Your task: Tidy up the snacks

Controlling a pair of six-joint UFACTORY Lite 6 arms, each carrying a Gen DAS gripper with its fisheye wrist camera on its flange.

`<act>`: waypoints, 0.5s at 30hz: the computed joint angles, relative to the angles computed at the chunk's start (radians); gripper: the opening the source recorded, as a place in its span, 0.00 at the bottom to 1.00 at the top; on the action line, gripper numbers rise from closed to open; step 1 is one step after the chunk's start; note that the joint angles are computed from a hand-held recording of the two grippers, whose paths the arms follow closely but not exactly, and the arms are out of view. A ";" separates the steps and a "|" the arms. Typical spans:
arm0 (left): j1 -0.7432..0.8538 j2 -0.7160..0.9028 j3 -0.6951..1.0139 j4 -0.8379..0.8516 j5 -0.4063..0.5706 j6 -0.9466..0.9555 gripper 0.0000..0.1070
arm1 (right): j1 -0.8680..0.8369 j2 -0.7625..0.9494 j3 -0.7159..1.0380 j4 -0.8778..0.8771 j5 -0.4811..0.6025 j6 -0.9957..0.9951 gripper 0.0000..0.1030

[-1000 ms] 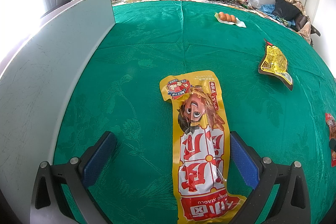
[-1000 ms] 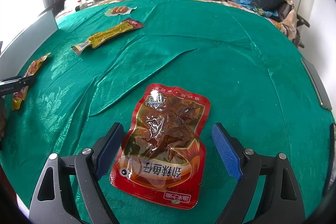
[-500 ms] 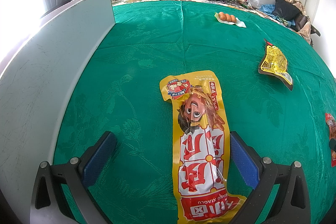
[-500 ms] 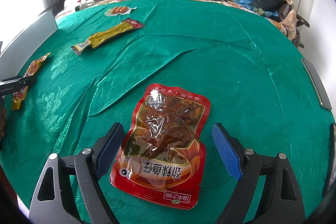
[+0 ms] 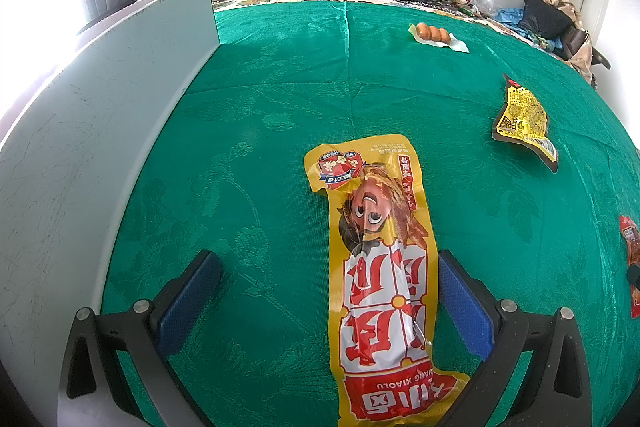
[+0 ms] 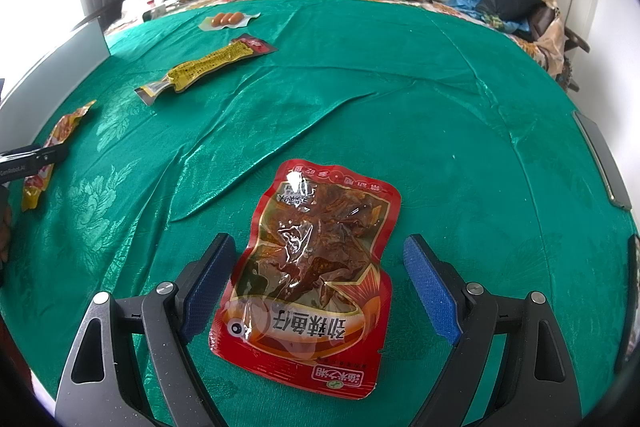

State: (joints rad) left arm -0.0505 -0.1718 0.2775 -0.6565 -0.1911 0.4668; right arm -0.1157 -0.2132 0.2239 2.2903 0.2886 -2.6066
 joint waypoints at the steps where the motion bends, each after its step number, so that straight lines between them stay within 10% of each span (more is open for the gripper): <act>1: 0.000 -0.002 -0.001 -0.004 0.001 0.004 0.96 | 0.000 0.000 0.000 0.000 0.000 0.000 0.85; 15: 0.000 0.002 0.002 0.002 0.000 -0.002 0.96 | -0.001 0.000 0.000 -0.001 0.000 0.000 0.85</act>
State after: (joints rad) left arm -0.0508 -0.1695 0.2790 -0.6545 -0.1914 0.4646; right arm -0.1163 -0.2134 0.2240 2.2894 0.2888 -2.6062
